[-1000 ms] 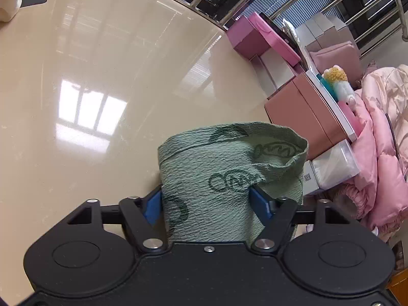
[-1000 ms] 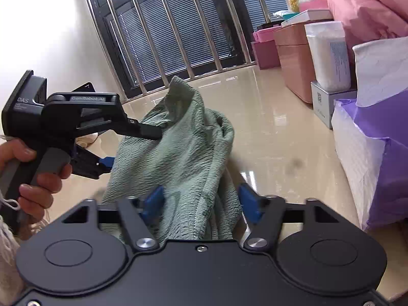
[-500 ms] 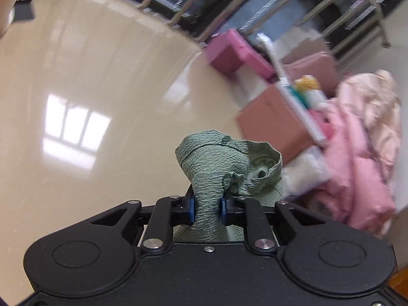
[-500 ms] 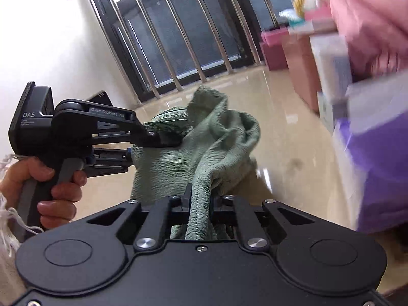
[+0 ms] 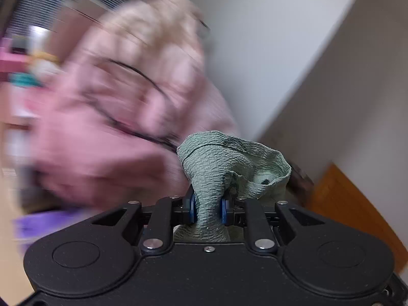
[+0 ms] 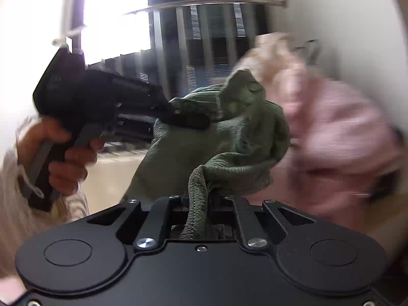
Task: Fold clothes
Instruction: 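Carry the folded garment with both grippers over to the pink bed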
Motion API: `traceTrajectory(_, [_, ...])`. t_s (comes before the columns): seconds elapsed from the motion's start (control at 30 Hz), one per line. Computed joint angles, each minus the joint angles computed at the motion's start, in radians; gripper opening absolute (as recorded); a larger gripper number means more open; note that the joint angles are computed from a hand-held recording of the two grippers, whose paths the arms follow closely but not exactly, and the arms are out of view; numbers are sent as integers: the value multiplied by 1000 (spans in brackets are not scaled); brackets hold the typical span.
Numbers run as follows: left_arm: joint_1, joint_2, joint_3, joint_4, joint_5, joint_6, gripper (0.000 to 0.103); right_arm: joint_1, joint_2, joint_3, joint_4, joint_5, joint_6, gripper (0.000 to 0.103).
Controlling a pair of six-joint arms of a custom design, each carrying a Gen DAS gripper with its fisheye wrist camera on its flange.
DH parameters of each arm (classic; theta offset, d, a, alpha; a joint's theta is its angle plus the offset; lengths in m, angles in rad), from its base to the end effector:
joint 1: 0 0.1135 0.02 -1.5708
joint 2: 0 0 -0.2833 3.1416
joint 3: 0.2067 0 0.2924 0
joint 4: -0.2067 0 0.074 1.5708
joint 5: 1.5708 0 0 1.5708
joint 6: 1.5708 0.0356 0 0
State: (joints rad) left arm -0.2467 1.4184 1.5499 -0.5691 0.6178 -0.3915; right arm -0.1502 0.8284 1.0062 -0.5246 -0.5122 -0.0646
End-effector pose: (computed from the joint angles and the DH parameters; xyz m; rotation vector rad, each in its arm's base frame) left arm 0.3306 -0.1045 0.4469 0.2640 2.0531 -1.0196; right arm 0.1987 -0.0124 0.3962 -0.2612 1.8677 0.3433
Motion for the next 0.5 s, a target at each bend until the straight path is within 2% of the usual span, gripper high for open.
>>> traceTrajectory(0.13, [-312,279,207,-1,-64,-3,18,-477,-3,11,-260,-137,-243,10])
traceTrajectory(0.2, [-437,412,269,10,-59,5,18,-684,31,-10,-338,-147,-358,10])
traceTrajectory(0.37, [-672,733,488,-32,-40,65,18,-1088,99,-146,-352,-105,-507,10])
traceTrajectory(0.43, [-747,870,629,-112,-41,120,18,-1217,110,-203,-337,-78,-524,10])
traceTrajectory(0.5, [-806,951,706,-170,-50,191,18,-1325,100,-263,-322,-40,-553,10])
